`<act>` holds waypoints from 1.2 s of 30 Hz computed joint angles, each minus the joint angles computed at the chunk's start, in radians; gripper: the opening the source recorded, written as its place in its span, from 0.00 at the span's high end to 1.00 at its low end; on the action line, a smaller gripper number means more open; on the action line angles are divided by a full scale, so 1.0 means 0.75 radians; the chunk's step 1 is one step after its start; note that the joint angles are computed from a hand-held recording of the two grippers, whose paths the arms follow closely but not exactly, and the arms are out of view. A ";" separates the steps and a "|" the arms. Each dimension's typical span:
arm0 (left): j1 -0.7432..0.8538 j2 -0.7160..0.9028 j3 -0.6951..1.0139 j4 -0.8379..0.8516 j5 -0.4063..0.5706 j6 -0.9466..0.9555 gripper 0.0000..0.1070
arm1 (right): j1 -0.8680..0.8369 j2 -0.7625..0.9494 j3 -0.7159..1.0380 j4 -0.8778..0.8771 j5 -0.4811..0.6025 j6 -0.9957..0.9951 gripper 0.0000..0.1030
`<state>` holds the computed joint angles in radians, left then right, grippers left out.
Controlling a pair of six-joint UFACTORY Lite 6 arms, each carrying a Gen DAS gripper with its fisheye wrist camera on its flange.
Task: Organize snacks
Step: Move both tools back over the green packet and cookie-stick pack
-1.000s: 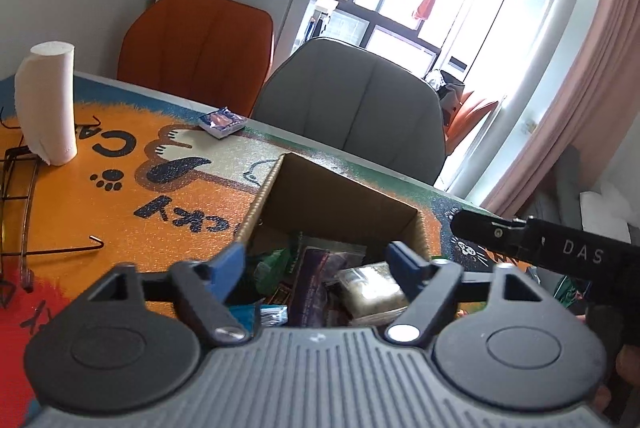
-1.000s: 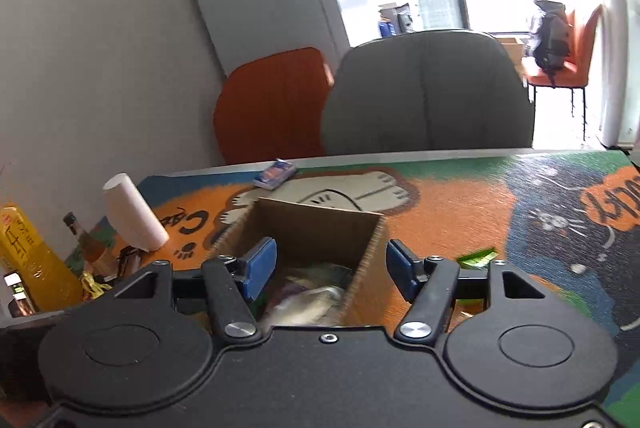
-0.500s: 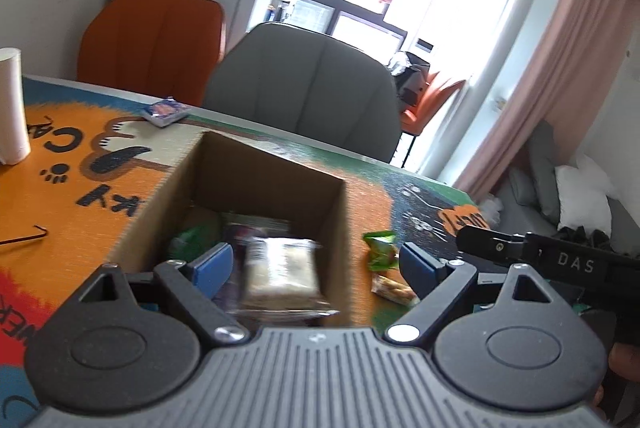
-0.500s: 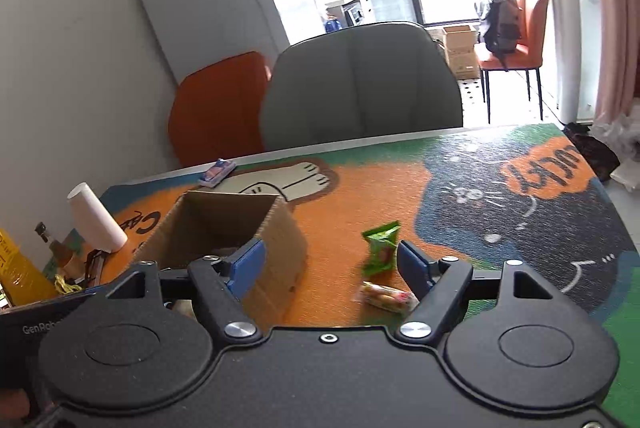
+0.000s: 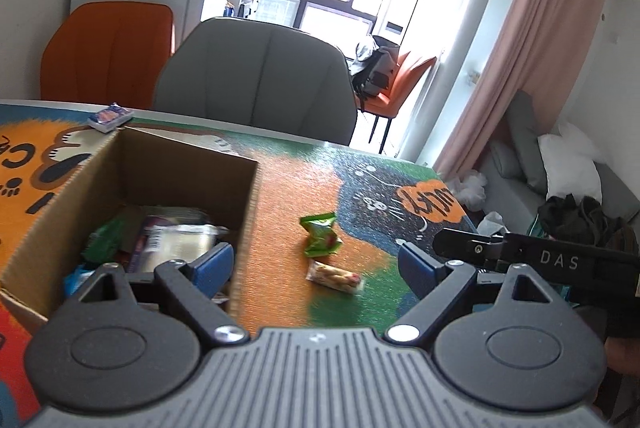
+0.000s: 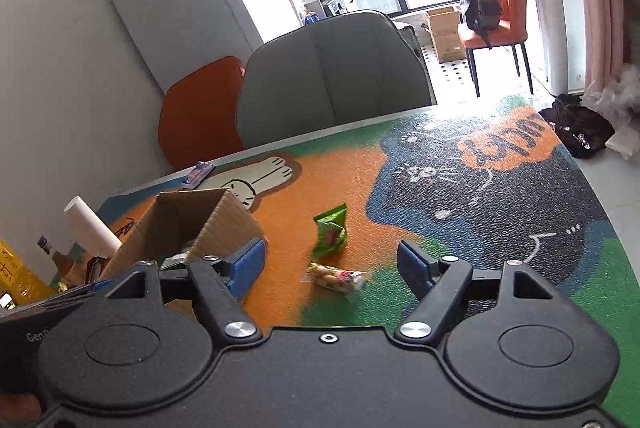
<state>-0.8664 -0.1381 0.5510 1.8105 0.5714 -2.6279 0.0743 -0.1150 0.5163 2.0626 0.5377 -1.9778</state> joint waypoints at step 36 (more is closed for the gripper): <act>0.146 0.999 0.729 0.215 -0.111 -0.255 0.21 | -0.313 0.780 0.552 -0.381 0.299 0.168 0.19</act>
<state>-0.7570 0.6115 1.0974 1.9719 0.4884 -2.8192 -0.1604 0.4700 0.9306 1.7767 0.7619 -1.8518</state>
